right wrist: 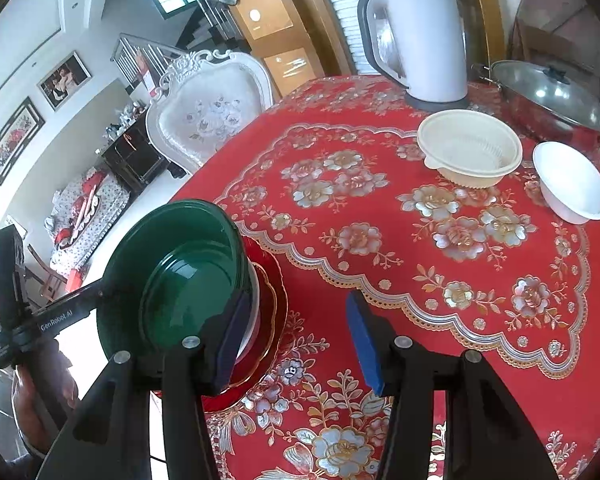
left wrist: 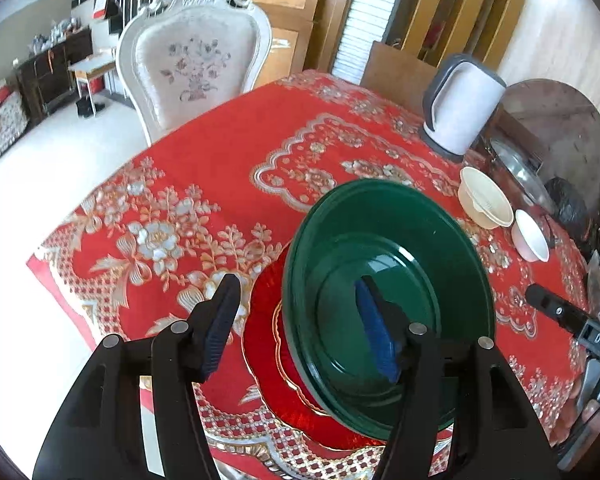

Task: Organize plates and bowls
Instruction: 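Open both tools to release the green bowl onto the stack, then withdraw both tools from the stack toward the cream bowl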

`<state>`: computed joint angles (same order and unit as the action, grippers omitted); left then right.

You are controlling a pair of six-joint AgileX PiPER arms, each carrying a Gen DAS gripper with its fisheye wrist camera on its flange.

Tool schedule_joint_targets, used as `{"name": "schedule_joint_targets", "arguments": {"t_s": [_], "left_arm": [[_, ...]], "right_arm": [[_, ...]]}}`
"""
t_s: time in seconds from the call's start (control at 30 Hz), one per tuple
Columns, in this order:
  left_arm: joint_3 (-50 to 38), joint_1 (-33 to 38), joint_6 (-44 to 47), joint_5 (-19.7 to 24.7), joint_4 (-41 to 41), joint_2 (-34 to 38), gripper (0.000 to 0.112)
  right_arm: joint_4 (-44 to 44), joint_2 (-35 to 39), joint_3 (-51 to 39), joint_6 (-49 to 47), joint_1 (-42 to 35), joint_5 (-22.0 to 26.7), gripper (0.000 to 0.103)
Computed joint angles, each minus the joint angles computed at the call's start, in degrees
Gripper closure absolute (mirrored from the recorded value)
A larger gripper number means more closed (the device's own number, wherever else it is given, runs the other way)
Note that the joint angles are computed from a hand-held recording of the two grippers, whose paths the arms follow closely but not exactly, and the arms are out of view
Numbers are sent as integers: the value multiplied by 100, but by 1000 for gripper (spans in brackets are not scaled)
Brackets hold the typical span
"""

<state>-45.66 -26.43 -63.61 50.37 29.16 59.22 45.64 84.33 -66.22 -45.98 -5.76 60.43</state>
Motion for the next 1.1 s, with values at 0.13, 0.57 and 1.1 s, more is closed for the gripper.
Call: {"name": "schedule_joint_targets", "arguments": {"t_s": [0.13,0.57,1.1], "left_arm": [[-264,-576,-388,221,408,76,52],[-1390,-1822,-823,516,1278,1215,47],[-3529,-1815,552,-387,114,3862,47]], "right_arm": [[25,12,-77,-65,-298,69,52],[12,357,-161,-179,-1130,253,50],[-138,844,-542,-283,-1959,425,48]]}}
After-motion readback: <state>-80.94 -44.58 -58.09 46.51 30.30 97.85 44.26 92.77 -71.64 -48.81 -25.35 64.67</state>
